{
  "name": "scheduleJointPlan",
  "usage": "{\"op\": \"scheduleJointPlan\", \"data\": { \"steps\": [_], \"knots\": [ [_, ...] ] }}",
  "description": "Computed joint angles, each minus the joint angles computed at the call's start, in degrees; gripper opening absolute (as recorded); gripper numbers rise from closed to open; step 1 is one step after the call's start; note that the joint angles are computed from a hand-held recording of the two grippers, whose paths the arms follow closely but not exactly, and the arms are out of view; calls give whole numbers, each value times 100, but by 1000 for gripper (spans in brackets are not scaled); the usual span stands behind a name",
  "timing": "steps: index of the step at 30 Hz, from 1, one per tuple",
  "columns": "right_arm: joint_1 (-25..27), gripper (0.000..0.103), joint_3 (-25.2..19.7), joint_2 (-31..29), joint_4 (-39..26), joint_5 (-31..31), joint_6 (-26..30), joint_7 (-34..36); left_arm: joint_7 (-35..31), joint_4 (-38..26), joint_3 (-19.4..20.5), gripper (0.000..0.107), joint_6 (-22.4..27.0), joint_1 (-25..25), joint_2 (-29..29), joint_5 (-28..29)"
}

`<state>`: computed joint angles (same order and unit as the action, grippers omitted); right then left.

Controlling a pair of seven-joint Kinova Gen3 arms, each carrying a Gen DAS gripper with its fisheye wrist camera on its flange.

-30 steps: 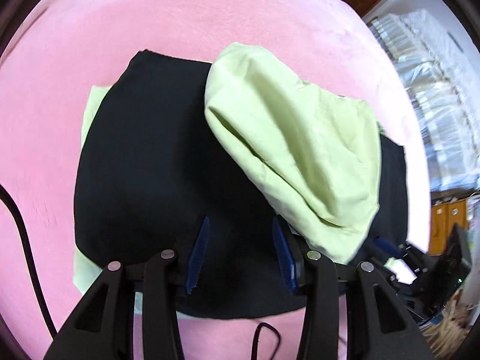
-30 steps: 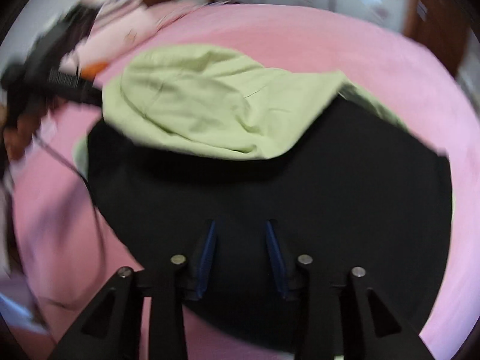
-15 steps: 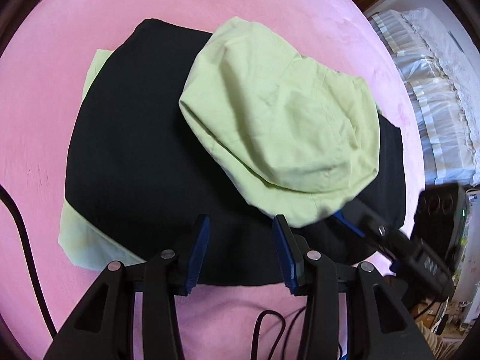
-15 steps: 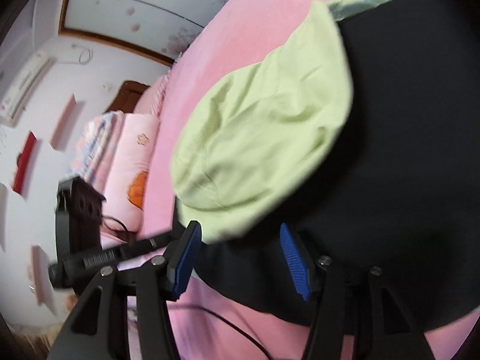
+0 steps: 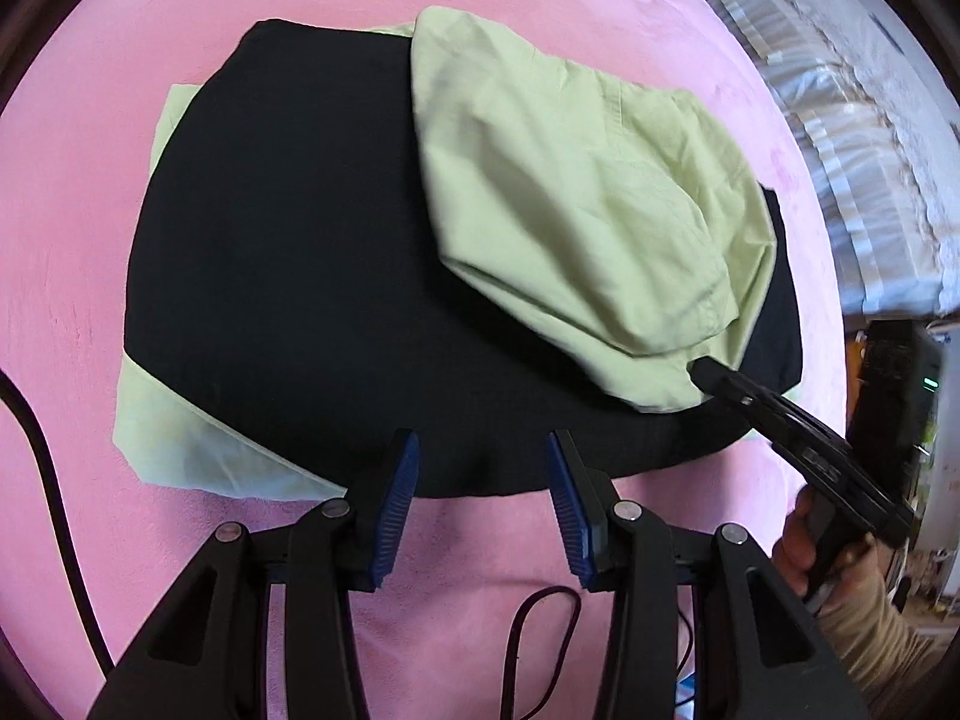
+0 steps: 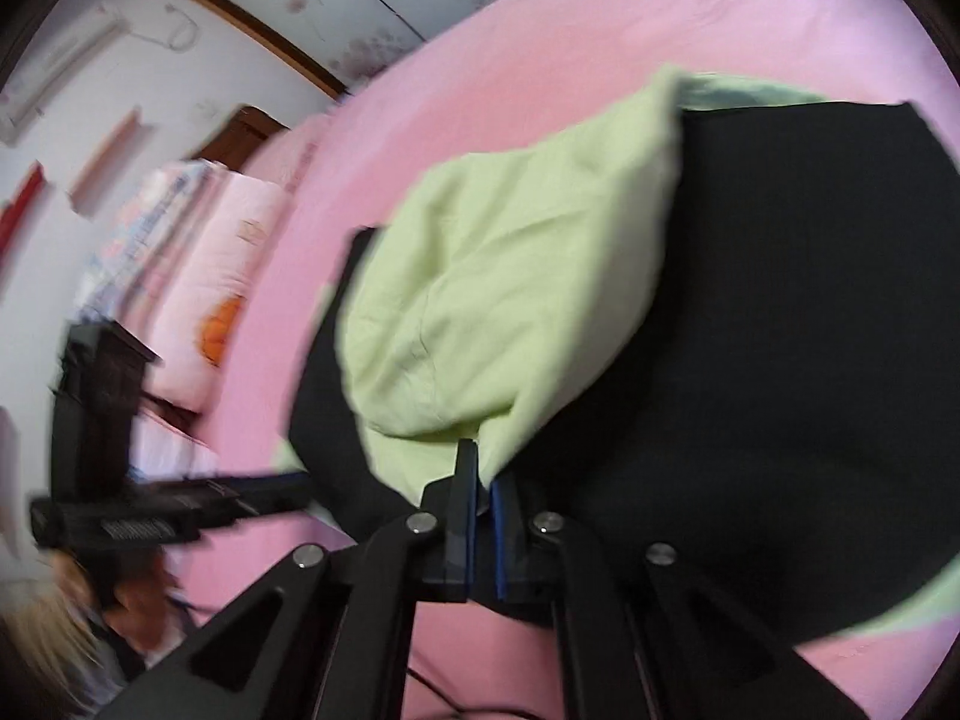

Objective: Fold large clothes
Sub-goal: 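Fold the green hood over the black folded body with the right gripper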

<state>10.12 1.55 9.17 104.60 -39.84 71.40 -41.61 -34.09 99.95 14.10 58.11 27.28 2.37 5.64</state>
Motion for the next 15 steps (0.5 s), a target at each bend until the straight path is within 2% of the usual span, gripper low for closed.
{"op": "scheduleJointPlan", "data": {
  "steps": [2, 4, 6, 8, 11, 15],
  "knots": [
    [-56, 4, 109, 201, -26, 332, -88, -308, 7, -63, 18, 41, 55, 30, 105, -52],
    [62, 6, 72, 374, -11, 367, -116, -405, -30, -110, -1, 41, 47, 32, 199, 5],
    [100, 15, 32, 319, 17, 381, -193, -454, -124, -208, -17, 41, 36, 35, 269, 38],
    [80, 29, -49, 102, 35, 525, -333, -577, -180, -400, -18, 41, 147, 79, 310, -111],
    [0, 30, 47, -544, 263, 503, -793, -390, -235, -880, -26, 41, 339, 187, 425, -507],
    [-297, 30, 146, -1289, 492, 45, -1355, 185, -101, -1474, -109, 41, 450, 388, 689, -1165]
  ]
}}
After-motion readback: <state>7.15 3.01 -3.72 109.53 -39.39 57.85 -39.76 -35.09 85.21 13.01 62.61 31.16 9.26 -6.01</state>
